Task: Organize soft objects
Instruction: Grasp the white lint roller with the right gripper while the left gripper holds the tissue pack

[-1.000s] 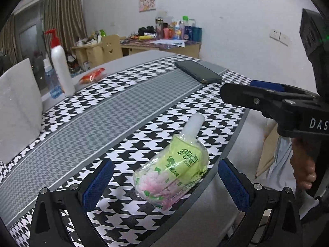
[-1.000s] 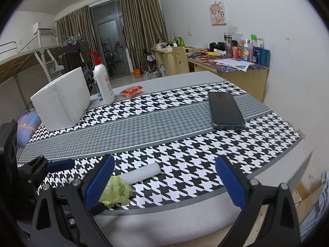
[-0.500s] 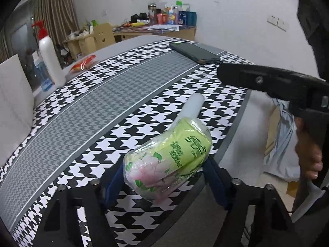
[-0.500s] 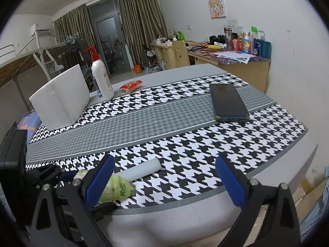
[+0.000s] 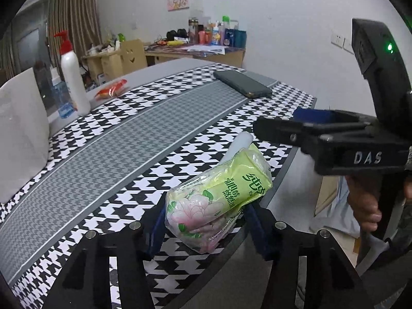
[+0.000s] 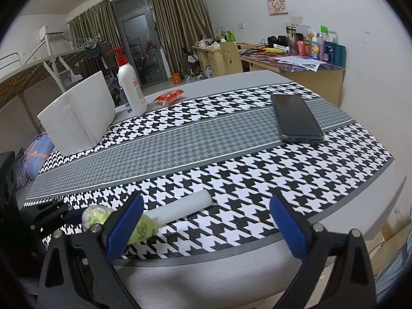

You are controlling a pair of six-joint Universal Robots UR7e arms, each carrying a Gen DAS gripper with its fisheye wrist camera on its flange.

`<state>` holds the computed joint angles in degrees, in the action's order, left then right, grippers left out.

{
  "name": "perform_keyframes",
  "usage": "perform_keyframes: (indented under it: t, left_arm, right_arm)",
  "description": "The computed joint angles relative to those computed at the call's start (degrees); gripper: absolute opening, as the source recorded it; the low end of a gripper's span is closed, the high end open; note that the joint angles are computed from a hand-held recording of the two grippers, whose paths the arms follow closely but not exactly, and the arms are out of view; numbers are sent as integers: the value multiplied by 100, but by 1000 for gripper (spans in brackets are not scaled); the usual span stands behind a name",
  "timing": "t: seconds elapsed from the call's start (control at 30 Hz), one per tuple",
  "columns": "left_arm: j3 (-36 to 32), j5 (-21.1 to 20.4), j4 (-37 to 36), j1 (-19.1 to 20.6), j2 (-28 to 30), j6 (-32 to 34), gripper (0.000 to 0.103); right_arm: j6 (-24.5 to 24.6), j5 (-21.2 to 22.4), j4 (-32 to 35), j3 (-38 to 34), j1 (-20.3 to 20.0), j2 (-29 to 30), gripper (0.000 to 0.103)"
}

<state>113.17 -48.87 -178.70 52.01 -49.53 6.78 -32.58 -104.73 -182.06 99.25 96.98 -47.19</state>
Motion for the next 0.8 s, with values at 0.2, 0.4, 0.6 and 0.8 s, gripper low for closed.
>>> perform_keyframes:
  t: [0.2,0.4,0.6,0.8]
  left_arm:
    - [123,145,-235,-5,-132,-107,57]
    - [160,313,-444,20,-175,-150,57]
    - [195,366,-566,56,-231,-152,57]
    - [291,241,-703,85,-304,-32,57]
  right_arm:
    - [-25,-34,92,-29,55,64,100]
    - [73,-67,288,-94,85,128,98]
    - [492,-268,808,-272,119,212,76]
    - [885,-512,1133,-428,204,353,67]
